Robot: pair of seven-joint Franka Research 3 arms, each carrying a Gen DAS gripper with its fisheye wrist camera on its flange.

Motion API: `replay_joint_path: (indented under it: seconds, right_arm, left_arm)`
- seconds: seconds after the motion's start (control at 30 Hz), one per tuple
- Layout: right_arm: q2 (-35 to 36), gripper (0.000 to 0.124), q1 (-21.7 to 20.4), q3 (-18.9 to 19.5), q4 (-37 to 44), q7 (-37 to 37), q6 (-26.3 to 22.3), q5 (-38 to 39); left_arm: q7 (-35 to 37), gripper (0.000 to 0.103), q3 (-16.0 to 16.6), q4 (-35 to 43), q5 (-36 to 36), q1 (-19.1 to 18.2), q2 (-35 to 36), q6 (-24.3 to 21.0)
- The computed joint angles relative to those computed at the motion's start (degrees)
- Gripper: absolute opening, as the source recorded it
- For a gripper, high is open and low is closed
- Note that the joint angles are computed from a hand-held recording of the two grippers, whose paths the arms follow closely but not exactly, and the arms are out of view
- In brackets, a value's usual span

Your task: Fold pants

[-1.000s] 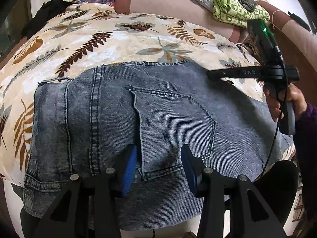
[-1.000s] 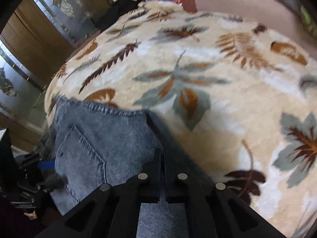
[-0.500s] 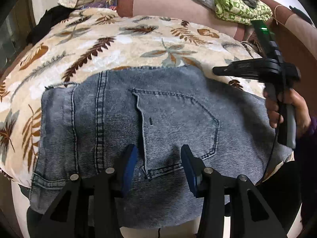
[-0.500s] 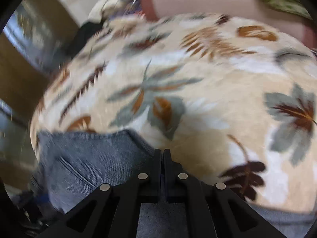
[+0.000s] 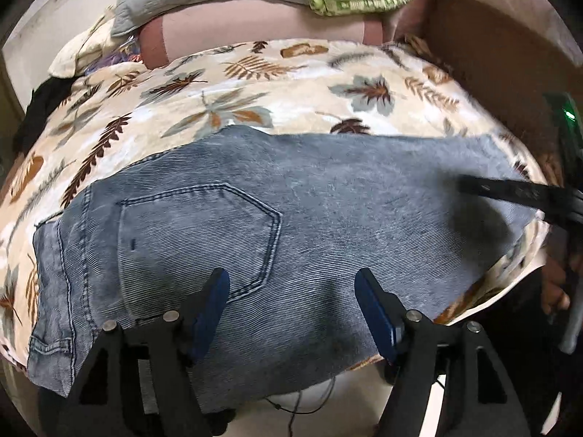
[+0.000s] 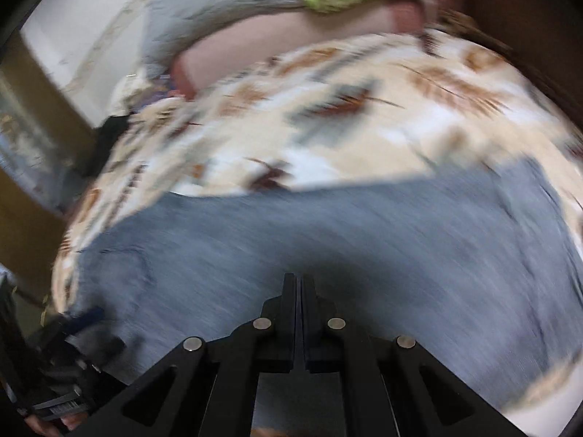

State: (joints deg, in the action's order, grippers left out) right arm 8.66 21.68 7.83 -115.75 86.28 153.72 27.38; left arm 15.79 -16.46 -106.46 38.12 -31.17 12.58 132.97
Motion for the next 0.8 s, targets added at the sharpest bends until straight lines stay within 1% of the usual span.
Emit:
replay_joint_path:
  seconds: [0.03,0.07,0.1,0.13,0.17,0.2,0.23,0.27,0.3,0.33,0.37,0.43,0.47,0.53,0.6,0.63,0.67,0.73,0.8]
  right_arm:
    - [-0.46,0.003,-0.44,-0.21,-0.92,-0.32,-0.38,0.58]
    - [-0.87,0.003,-0.8,-0.5,-1.89,-0.21,-0.77,0.9]
    - [-0.67,0.004,-1.14,-0.72,-2.09,-0.27,-1.02,1.22]
    - [-1.05,0.004,-1.79,-0.64,-2.89,-1.18,-1.22,3.34]
    - [-1.44,0.004,-2.64,-0.32,-3.47,-3.55,-1.39,6.86]
    - [-1.79,0.004,-3.13,-0.36,-3.94,-5.0,-1.48,8.78]
    - [-2.35,0.004,-3.33,-0.62,-4.47,-4.99,-1.37,9.55]
    - [-3.09,0.004,-3.47,-1.01,-5.19,-4.44,-0.91,9.63]
    - [-3.93,0.004,-3.93,-1.2,-5.93,-5.27,-0.55,11.63]
    - [-4.86,0.004,-4.47,-1.29,-6.74,-7.07,-0.46,15.06]
    - [-6.11,0.004,-5.32,-1.58,-7.61,-9.99,-0.96,20.65]
    - [-8.69,0.004,-6.32,-2.71,-9.44,-14.26,-1.12,28.95]
    - [-9.7,0.004,-6.35,-3.17,-10.21,-15.2,-0.7,30.91]
    - [-12.29,0.007,-6.86,-4.7,-12.1,-17.42,-0.69,35.75]
    - [-14.39,0.028,-7.12,-6.09,-13.78,-18.82,-0.86,41.31]
    - [-15.27,0.055,-7.09,-6.56,-14.55,-19.92,-0.43,44.0]
    - [-16.3,0.072,-7.03,-7.0,-15.62,-21.05,0.46,47.28]
    - [-16.61,0.073,-6.99,-7.78,-15.99,-23.3,1.08,52.15]
    - [-16.53,0.073,-7.66,-8.5,-16.27,-22.84,-0.67,53.88]
  left_arm:
    - [0.49,0.072,-0.02,1.31,-0.2,-0.19,1.28,-1.34]
    - [0.81,0.072,0.06,1.92,-0.6,-0.19,2.04,-1.73]
    - [1.47,0.072,0.02,2.8,-1.99,-0.08,3.03,-2.69]
    - [2.33,0.072,-0.08,3.91,-4.44,0.16,4.14,-4.61]
    - [2.71,0.072,-0.08,4.4,-6.08,0.32,4.75,-5.45]
    - [2.42,0.074,0.18,3.87,-6.14,0.32,4.69,-4.68]
    - [2.07,0.075,0.42,3.21,-5.53,0.17,4.36,-3.72]
    - [2.33,0.075,0.45,3.33,-5.59,0.08,4.42,-3.91]
    - [3.33,0.075,0.38,4.27,-5.8,-0.12,4.95,-5.29]
    - [4.18,0.076,0.35,5.04,-5.94,-0.3,5.42,-6.29]
    - [4.93,0.076,0.35,6.01,-6.14,-0.54,5.97,-7.51]
    - [5.03,0.076,0.41,7.59,-7.0,-0.92,6.55,-9.32]
    - [5.18,0.076,0.34,7.81,-7.48,-0.86,6.46,-8.86]
    - [6.56,0.076,0.11,7.63,-8.27,-0.37,5.96,-5.97]
    - [7.43,0.076,0.12,9.53,-8.11,-0.93,6.66,-6.22]
    - [8.24,0.076,0.12,10.65,-8.11,-1.05,7.28,-5.62]
    - [9.05,0.076,0.16,11.91,-8.21,-1.2,8.07,-5.09]
    - [10.12,0.076,0.47,14.91,-8.66,-1.73,9.92,-5.59]
    - [10.67,0.076,0.88,17.38,-9.15,-2.29,11.65,-5.89]
